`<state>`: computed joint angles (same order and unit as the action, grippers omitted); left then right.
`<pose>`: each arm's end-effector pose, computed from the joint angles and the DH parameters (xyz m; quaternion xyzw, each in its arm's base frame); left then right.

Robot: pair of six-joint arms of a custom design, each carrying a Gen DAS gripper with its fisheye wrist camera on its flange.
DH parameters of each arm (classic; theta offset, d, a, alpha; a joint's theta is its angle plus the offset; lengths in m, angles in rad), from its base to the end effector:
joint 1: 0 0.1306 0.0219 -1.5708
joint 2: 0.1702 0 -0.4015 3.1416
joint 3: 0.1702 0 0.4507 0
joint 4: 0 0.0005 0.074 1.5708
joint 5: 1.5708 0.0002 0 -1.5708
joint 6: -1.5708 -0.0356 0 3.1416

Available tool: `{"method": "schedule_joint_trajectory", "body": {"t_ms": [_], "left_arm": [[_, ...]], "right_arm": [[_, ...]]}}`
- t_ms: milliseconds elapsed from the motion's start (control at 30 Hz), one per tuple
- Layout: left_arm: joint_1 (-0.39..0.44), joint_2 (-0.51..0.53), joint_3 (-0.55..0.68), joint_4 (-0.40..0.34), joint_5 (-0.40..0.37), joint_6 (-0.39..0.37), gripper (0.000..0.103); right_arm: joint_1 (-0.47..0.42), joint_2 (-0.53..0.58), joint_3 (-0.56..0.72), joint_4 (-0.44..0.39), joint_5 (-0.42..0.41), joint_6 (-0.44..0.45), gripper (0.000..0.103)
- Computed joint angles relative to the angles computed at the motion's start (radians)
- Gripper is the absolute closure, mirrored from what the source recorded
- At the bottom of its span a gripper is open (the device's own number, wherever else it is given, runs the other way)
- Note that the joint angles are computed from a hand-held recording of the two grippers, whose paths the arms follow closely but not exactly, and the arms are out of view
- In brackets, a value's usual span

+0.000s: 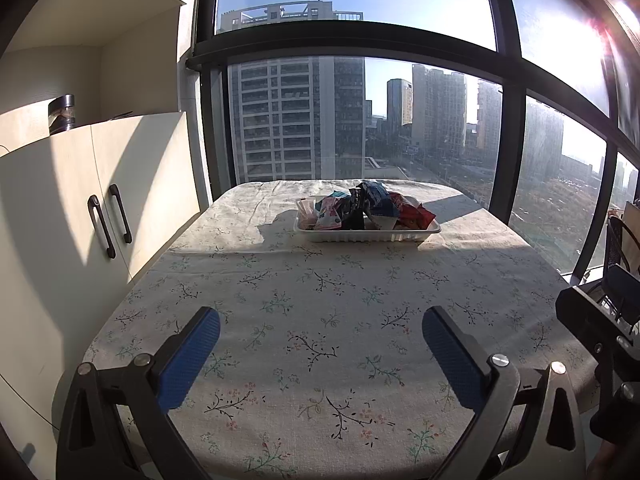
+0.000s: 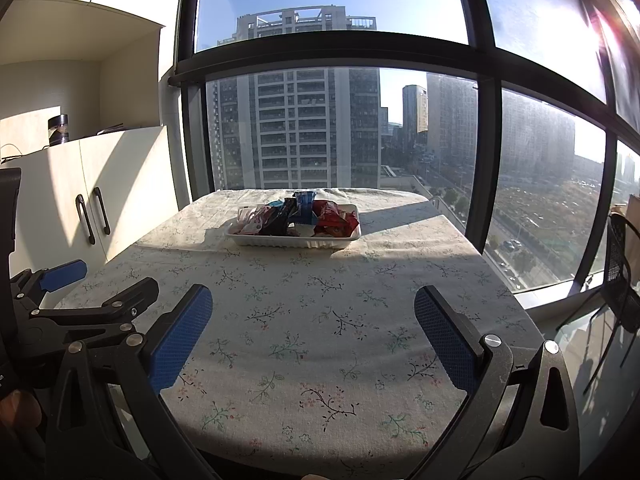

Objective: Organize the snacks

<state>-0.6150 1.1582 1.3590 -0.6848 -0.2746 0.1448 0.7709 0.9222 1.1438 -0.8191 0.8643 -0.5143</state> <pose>0.3834 -0.2596 0.5597 0.1287 0.8411 -0.0811 0.5191 0.2752 0.2289 0.5313 0.0916 0.8211 -0.0419 0.5618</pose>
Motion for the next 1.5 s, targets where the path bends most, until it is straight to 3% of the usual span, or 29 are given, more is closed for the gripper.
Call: {"method": "schedule_joint_trajectory", "body": {"t_ms": [1500], "left_arm": [[-0.002,0.0,-0.002,0.0,0.0,0.001,0.0]], "right_arm": [[-0.009,-0.008,-0.017,0.01,-0.016,0.008,0.0]]}}
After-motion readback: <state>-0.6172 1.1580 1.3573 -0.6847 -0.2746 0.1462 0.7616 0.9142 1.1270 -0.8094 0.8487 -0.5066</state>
